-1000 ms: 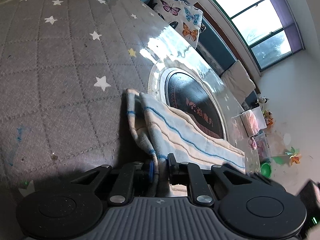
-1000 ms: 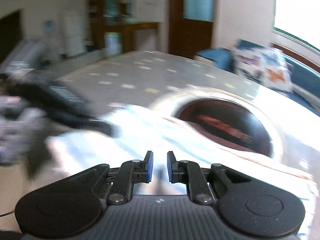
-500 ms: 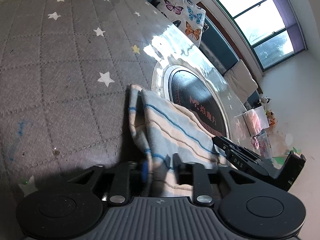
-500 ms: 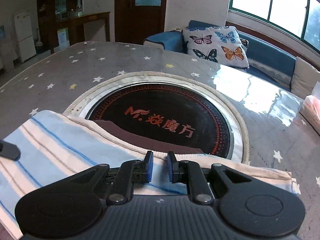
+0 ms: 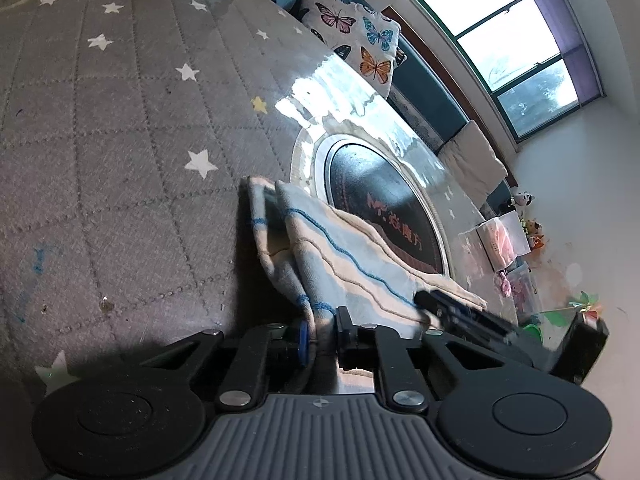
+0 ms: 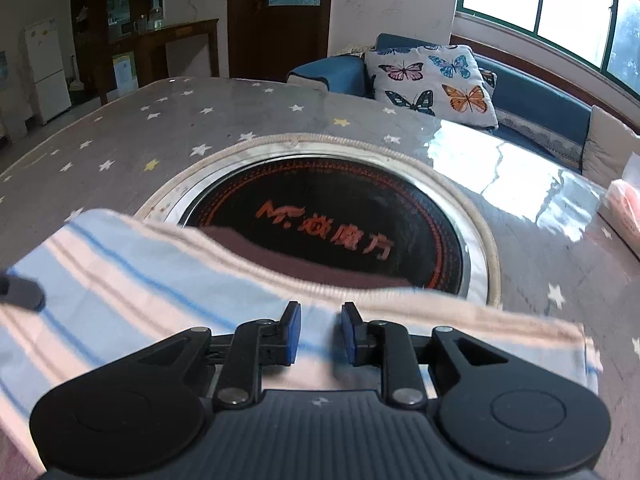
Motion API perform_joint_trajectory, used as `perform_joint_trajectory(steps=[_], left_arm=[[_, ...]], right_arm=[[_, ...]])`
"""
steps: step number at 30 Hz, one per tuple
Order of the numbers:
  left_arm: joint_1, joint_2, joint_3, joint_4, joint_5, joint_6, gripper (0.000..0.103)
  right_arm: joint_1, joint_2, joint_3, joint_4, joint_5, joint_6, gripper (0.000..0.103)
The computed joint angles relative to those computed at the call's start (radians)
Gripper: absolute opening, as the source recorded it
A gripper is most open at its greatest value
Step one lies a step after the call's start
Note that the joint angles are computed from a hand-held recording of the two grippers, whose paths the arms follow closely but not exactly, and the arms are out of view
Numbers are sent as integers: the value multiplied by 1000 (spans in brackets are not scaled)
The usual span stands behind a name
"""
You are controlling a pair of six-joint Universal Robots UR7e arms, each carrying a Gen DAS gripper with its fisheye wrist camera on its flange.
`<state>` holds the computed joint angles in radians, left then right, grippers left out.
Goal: Fold clothes
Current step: 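Grasp the folded shirt end with the left gripper and fold it over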
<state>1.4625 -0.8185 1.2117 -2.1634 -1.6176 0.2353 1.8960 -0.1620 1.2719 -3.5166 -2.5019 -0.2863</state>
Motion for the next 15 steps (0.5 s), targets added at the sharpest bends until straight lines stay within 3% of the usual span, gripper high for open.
perform_joint_trajectory(steps=[1, 15], left_arm=[[-1, -1, 1, -2, -2, 0, 13], [-27, -29, 32, -37, -56, 8, 11]], right_arm=[[5, -3, 12, -5, -3, 8, 27], [90, -43, 197, -14, -56, 141, 34]])
